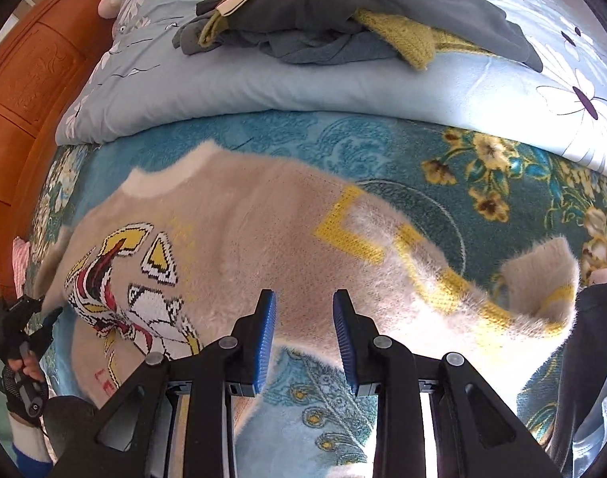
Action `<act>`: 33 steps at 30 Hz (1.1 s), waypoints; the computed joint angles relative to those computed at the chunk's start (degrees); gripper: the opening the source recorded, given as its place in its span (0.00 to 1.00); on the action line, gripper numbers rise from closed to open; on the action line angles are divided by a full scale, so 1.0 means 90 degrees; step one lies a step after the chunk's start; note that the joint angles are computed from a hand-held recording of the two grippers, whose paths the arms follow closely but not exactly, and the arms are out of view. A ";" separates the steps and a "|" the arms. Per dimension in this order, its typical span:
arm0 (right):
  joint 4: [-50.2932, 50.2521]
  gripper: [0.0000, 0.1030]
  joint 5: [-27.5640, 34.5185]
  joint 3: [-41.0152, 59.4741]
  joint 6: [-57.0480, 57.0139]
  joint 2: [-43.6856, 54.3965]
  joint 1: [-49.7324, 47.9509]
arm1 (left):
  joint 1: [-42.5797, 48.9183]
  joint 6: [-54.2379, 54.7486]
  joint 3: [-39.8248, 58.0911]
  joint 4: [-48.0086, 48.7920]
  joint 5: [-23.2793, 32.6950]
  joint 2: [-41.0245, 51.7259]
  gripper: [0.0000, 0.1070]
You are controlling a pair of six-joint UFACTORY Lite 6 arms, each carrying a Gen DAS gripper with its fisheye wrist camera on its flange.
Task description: Fold clothes
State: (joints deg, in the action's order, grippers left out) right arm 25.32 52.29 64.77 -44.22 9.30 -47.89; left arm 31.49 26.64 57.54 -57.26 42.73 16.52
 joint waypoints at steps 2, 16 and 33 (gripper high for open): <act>0.0020 0.30 0.0018 -0.0038 -0.0040 -0.0015 -0.0002 | -0.0163 -0.0427 0.0147 0.0704 -0.0286 0.0027 0.48; 0.0315 0.30 0.0139 0.0263 -0.0137 0.0191 -0.0010 | -0.0845 -0.2788 -0.0096 0.3759 -0.1473 -0.1399 0.53; -0.0636 0.48 -0.0057 0.3417 0.1257 0.3048 0.2066 | -0.3295 -0.0317 0.4264 0.1739 0.1312 0.2788 0.69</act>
